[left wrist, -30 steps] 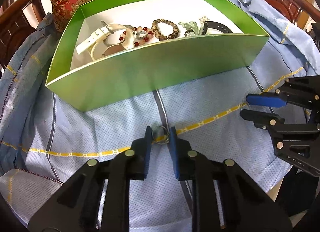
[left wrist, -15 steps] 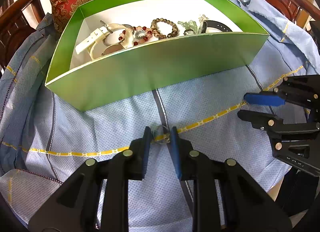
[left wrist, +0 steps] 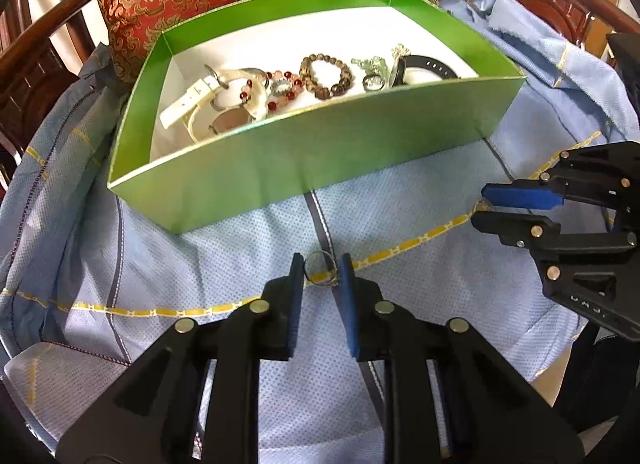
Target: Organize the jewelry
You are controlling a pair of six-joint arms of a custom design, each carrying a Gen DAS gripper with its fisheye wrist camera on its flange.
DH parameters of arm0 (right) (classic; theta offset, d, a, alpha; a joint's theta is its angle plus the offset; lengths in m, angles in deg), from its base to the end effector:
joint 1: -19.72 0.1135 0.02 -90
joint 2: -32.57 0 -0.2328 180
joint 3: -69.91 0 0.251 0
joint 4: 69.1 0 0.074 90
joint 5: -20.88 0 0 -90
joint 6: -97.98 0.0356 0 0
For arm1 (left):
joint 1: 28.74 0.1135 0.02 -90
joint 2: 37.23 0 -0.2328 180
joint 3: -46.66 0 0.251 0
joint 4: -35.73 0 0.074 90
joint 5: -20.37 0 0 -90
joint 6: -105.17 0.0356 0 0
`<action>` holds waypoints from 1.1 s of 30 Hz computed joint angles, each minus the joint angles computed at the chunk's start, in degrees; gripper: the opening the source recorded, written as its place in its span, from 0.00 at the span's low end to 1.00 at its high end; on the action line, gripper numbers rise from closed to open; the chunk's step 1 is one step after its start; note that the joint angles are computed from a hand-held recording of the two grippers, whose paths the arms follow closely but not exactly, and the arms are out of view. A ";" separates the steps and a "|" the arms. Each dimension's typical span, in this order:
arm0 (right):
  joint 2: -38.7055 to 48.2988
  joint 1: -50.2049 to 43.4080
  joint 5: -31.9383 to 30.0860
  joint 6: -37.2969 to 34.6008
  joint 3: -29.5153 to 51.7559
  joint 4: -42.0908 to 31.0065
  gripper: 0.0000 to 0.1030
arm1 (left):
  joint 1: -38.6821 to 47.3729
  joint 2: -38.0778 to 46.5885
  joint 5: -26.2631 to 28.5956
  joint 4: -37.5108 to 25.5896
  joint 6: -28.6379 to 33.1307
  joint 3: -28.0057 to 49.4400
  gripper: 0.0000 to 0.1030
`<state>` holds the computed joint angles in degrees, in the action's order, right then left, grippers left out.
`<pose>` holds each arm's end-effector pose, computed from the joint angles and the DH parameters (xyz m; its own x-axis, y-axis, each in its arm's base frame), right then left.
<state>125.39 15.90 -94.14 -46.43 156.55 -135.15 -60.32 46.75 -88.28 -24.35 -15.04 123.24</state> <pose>0.3137 -0.0059 0.2178 -0.4973 -0.7053 -0.5051 -0.8125 0.5828 -0.0138 0.2494 -0.1399 0.2132 -0.8772 -0.0204 -0.4796 -0.0573 0.9964 0.0626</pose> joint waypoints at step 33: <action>24.60 6.36 -1.86 20.43 37.67 -0.72 0.40 | 15.11 20.76 -3.67 4.30 12.58 28.87 0.25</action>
<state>149.99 22.27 -96.01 -26.00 194.22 -135.87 -45.21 67.51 -91.95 -20.04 -2.46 152.10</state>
